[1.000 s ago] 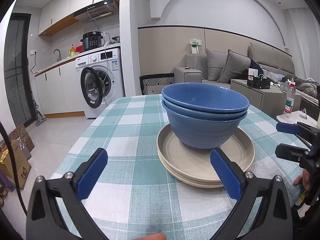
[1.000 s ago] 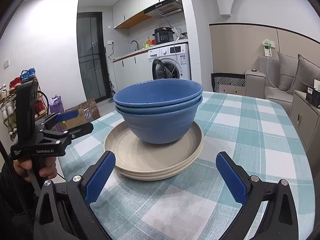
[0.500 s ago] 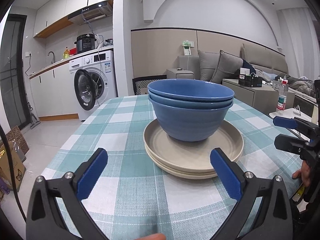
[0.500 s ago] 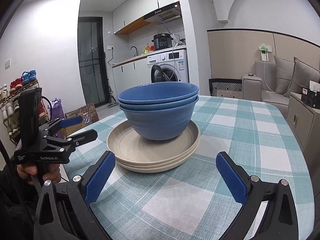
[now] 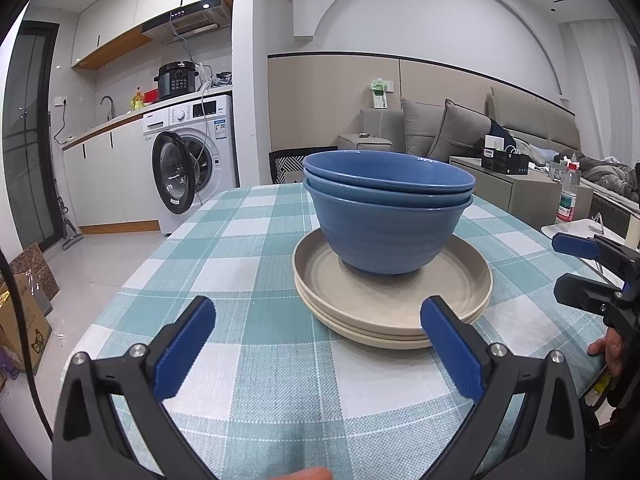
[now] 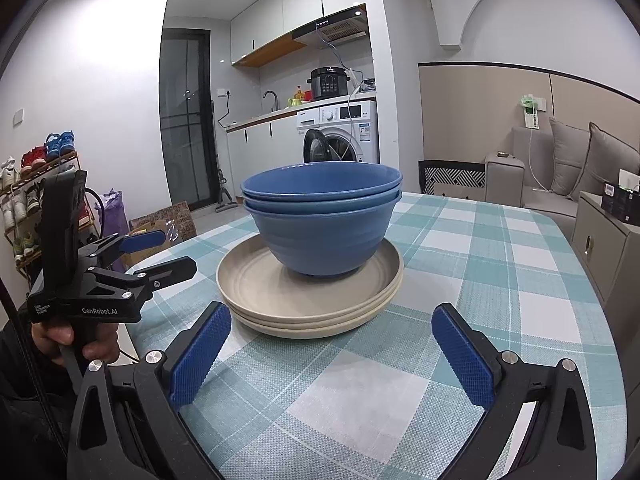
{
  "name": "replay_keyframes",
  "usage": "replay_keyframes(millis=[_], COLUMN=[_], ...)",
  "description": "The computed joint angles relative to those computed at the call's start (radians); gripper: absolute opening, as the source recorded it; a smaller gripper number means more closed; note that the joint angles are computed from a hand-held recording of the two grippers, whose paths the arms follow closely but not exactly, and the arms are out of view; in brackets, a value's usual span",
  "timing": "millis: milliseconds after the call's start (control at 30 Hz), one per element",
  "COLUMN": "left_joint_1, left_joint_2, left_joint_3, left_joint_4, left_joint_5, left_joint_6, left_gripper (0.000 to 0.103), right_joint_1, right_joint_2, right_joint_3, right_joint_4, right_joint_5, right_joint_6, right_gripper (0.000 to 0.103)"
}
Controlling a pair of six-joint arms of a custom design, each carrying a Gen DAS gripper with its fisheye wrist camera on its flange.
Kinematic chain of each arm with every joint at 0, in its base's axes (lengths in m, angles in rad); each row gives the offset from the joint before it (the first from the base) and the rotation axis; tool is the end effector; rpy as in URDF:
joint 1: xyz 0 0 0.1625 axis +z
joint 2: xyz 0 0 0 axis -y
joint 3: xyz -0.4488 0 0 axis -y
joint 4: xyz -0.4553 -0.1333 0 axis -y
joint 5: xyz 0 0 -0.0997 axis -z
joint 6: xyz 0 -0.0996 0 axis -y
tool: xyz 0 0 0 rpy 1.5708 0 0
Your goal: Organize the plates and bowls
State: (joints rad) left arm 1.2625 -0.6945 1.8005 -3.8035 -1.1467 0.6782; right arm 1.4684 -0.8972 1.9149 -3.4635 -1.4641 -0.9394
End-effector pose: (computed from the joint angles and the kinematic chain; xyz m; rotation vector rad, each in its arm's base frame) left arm -0.0384 -0.6949 0.0938 0.7875 2.1043 -1.2941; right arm 0.0758 -0.6703 0.1389 1.1039 -2.3239 1.1118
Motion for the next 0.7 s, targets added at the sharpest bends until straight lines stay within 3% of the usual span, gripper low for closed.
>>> replay_keyframes(millis=[700], left_joint_1=[0.009], left_joint_2=[-0.002], left_joint_3=[-0.004], left_joint_4=[0.01], left_joint_5=[-0.003], left_joint_6=[-0.031], left_gripper=[0.103], right_joint_1=[-0.003], right_joint_2=[-0.001], right_joint_3=[0.001], right_joint_4=[0.009], right_joint_5=[0.007], right_joint_6=[-0.004], right_gripper=[0.102])
